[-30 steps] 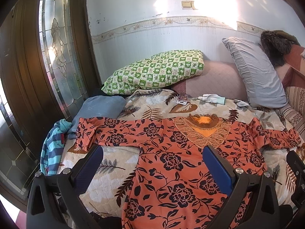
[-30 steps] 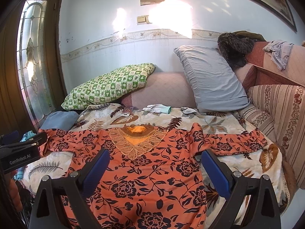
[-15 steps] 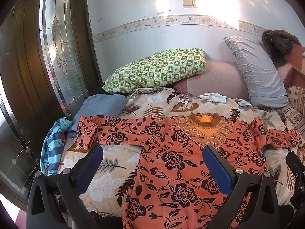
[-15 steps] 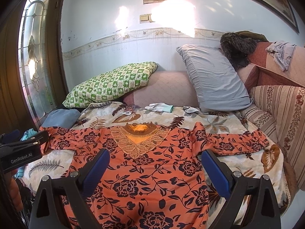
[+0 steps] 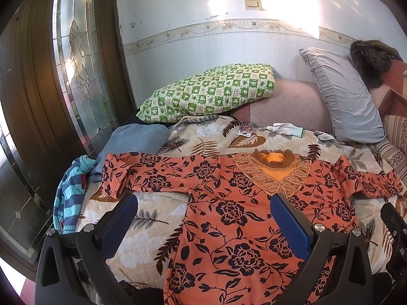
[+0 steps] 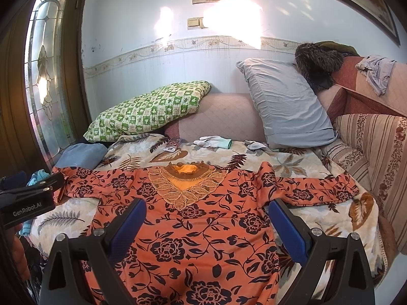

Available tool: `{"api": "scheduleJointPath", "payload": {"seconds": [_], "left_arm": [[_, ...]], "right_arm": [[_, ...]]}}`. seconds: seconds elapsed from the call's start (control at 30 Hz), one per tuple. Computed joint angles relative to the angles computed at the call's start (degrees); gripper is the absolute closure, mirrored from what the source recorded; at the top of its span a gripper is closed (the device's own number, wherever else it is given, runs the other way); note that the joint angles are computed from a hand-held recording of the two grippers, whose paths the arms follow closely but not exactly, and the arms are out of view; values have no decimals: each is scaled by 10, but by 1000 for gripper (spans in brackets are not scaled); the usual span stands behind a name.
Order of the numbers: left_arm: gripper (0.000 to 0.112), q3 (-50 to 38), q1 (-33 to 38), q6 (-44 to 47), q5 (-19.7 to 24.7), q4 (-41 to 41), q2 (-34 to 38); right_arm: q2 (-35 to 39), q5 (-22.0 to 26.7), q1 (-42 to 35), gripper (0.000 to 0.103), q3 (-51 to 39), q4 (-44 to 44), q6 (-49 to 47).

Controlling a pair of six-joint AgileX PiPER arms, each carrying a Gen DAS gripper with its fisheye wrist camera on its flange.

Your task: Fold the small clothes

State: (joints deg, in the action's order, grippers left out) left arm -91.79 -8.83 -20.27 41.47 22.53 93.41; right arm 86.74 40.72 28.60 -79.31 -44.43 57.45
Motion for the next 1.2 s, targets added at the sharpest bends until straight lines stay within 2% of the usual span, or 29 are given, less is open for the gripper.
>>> {"api": "scheduleJointPath", "payload": {"seconds": [0.33,0.5,0.63,0.8,0.87,0.97,1.07,1.2], "left_arm": [[9,-1,16,2,-8,-13,15],[9,-11,47,19,-11,-31,40],[9,-26,81,28,-5,-39,70],[9,-51,103,35,4,-39,118],[9,-73,104,62,20,-67,142],[9,-123,98,115,64,-134,184],[9,-182,74,146,114,-174,231],[9,-269,40,152,173,-201,292]], "right_arm": [[25,9,4,5,-21,9,-18],[59,6,-7,5,-54,58,-68],[81,-31,-77,5,-69,191,-155],[101,-58,-240,5,-61,387,-282],[106,-68,-310,5,-48,444,-318],[130,-81,-425,5,-43,580,-442],[181,-63,-534,5,-70,719,-566],[277,-6,-655,17,-143,898,-661]]}}
